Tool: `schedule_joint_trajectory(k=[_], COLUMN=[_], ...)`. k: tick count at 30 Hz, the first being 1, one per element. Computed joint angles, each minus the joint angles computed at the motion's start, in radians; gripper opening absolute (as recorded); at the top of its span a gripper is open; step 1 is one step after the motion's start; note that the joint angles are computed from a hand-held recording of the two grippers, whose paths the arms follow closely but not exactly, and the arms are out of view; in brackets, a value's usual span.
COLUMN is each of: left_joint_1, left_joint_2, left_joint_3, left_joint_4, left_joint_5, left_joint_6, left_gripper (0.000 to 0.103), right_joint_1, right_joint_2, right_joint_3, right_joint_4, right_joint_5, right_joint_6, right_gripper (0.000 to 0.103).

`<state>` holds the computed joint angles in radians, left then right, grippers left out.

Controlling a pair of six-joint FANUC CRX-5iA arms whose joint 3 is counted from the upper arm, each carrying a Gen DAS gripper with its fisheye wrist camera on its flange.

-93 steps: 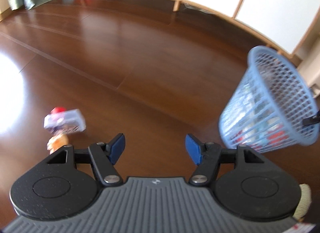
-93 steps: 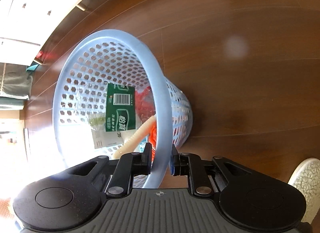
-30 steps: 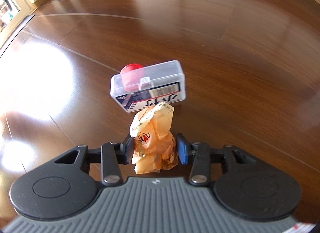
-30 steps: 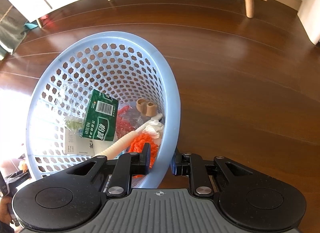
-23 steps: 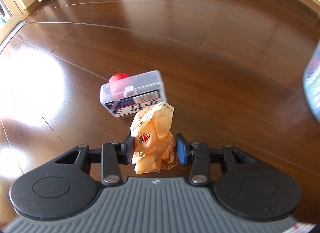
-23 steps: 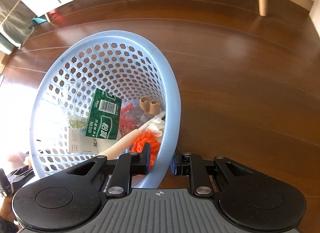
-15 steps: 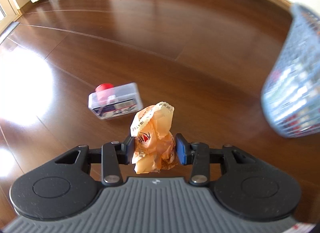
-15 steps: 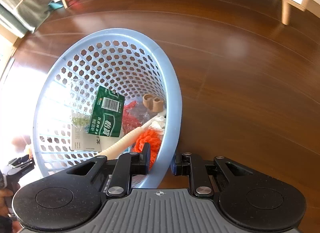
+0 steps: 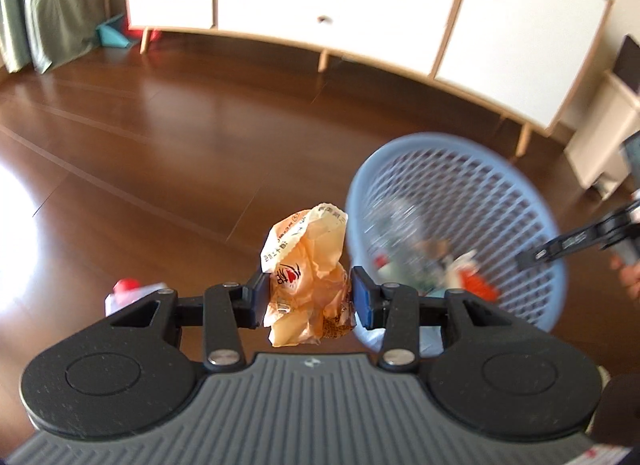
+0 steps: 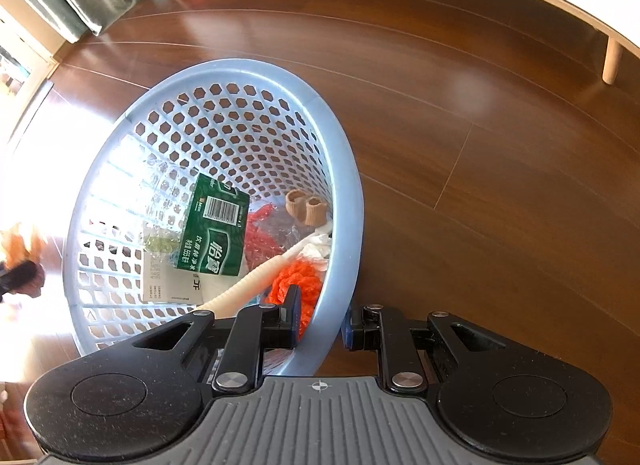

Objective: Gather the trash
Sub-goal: 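Carry the paper bag over the wastebasket and open the left gripper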

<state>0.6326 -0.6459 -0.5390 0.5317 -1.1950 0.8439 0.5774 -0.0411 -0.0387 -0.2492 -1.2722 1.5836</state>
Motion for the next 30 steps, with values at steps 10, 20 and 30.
schedule_joint_trajectory(k=[10,20,30], left_joint_1=[-0.211,-0.343,-0.416], left_joint_2=[0.087,0.195,0.236], left_joint_3=[0.050,0.107,0.135], left_joint_4=[-0.007,-0.106,-0.139], left_joint_5=[0.037,0.060,0.112], left_joint_6=[0.058,0.168,0.206], left_gripper=[0.037,0.037,0.057], right_joint_1=[0.007,0.023,0.066], right_joint_2=[-0.010,-0.029,-0.036], right_joint_3=[-0.015,-0.041,-0.055], right_joint_4=[0.025,0.041,0.056], right_joint_5=[0.034,0.066,0.080], right_joint_6=[0.015,-0.007,-0.058], right_gripper=[0.016,0.016,0.016])
